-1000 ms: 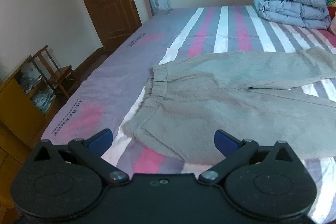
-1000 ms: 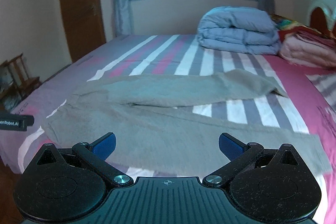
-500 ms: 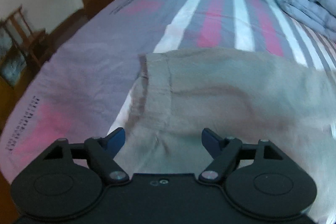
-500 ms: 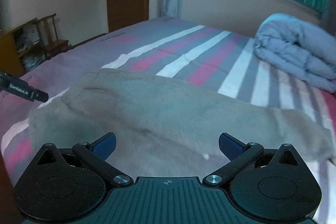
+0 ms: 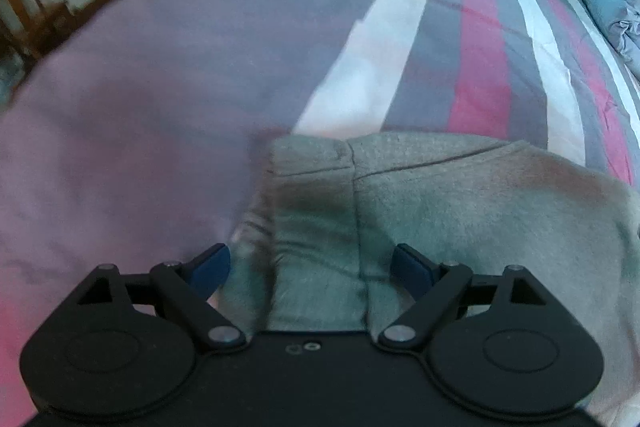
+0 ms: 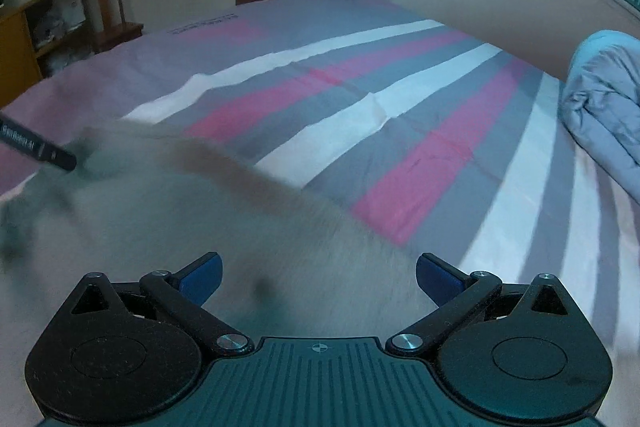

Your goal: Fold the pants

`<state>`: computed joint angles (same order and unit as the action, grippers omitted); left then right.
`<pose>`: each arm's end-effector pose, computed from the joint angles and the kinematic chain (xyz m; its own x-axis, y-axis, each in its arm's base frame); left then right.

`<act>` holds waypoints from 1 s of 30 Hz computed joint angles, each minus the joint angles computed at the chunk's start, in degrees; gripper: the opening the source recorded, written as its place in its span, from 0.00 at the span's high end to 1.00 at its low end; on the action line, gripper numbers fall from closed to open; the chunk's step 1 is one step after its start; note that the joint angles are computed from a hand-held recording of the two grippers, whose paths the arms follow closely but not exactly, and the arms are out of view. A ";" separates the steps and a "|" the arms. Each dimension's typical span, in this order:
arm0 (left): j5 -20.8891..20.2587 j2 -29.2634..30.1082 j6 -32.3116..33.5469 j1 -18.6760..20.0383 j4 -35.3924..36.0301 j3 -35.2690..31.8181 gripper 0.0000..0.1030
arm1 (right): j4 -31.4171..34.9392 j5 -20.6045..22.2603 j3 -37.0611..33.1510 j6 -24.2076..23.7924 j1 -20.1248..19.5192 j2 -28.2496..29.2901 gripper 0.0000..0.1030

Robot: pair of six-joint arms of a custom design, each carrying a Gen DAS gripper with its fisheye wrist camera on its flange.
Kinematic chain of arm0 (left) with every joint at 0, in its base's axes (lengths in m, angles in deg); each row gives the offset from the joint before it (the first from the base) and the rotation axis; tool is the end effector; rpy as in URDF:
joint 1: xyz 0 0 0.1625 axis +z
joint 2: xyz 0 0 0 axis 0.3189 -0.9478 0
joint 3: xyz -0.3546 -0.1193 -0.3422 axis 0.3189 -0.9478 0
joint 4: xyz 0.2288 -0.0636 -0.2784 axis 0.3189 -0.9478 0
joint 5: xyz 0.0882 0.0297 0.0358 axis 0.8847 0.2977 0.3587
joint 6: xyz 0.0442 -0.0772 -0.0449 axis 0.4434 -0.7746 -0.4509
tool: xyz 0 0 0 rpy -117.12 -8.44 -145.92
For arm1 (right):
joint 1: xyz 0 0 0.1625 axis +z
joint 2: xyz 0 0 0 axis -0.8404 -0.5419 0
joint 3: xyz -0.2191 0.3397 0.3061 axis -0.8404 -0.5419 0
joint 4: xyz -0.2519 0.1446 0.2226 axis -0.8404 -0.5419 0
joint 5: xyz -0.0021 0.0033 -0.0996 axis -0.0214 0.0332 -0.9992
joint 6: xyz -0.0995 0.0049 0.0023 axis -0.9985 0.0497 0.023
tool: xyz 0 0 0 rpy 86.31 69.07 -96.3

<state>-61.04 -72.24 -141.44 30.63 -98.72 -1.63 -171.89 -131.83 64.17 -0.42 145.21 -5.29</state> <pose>-0.3024 -0.6837 0.0541 -0.5850 -0.6015 -0.5441 -0.0851 0.7127 -0.6963 0.0939 -0.8344 0.3517 -0.4055 -0.8057 0.4317 -0.9060 0.4170 -0.0726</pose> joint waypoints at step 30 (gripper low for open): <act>-2.38 -3.36 -16.01 -21.38 2.15 18.05 0.61 | -6.19 9.12 40.17 -13.01 -8.40 -32.24 0.96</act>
